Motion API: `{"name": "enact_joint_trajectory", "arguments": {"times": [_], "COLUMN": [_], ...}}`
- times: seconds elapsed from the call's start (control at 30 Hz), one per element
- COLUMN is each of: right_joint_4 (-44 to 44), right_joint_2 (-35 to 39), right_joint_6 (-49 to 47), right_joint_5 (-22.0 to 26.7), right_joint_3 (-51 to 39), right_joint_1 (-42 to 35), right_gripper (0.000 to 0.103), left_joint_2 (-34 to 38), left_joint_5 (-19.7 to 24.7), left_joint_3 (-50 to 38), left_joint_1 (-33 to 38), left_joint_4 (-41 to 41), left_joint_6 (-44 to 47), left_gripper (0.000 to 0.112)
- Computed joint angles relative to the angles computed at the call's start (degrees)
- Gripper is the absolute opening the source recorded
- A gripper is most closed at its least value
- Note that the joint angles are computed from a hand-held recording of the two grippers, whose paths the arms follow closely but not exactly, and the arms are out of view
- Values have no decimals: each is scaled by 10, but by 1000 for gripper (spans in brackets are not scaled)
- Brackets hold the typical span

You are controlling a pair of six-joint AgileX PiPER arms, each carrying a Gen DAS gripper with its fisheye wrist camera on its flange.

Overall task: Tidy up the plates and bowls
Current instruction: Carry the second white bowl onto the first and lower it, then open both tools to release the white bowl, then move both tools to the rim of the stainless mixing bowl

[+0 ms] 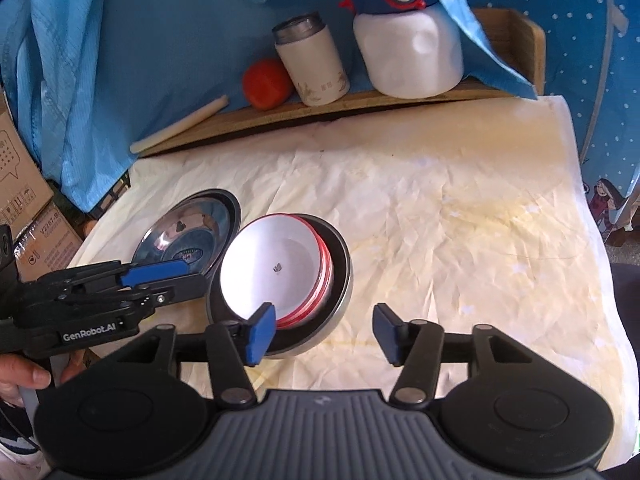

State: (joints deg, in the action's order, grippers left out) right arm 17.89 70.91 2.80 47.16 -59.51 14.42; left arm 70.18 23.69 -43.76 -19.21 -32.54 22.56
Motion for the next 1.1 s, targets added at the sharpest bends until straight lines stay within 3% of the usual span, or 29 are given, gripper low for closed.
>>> {"name": "enact_joint_trajectory", "arguments": {"times": [0.17, 0.5, 0.77, 0.93, 1.1], "right_joint_4": [-20, -76, -144, -205, -217], "right_joint_2": [-42, -96, -113, -118, -107], "right_joint_6": [24, 81, 126, 159, 147], "right_joint_5": [-36, -28, -34, -53, -65], "right_joint_3": [40, 78, 106, 120, 117], "right_joint_1": [17, 60, 106, 136, 134], "right_gripper": [80, 102, 103, 103, 103], "left_joint_2": [-39, -80, -97, -88, -57], "left_joint_5": [-35, -19, -24, -19, -18], "left_joint_3": [38, 77, 103, 102, 74], "left_joint_1": [-7, 12, 22, 48, 61], "left_joint_4": [1, -19, -23, -75, -63], "left_joint_6": [-12, 52, 134, 229, 243], "left_gripper": [68, 101, 102, 102, 102]}}
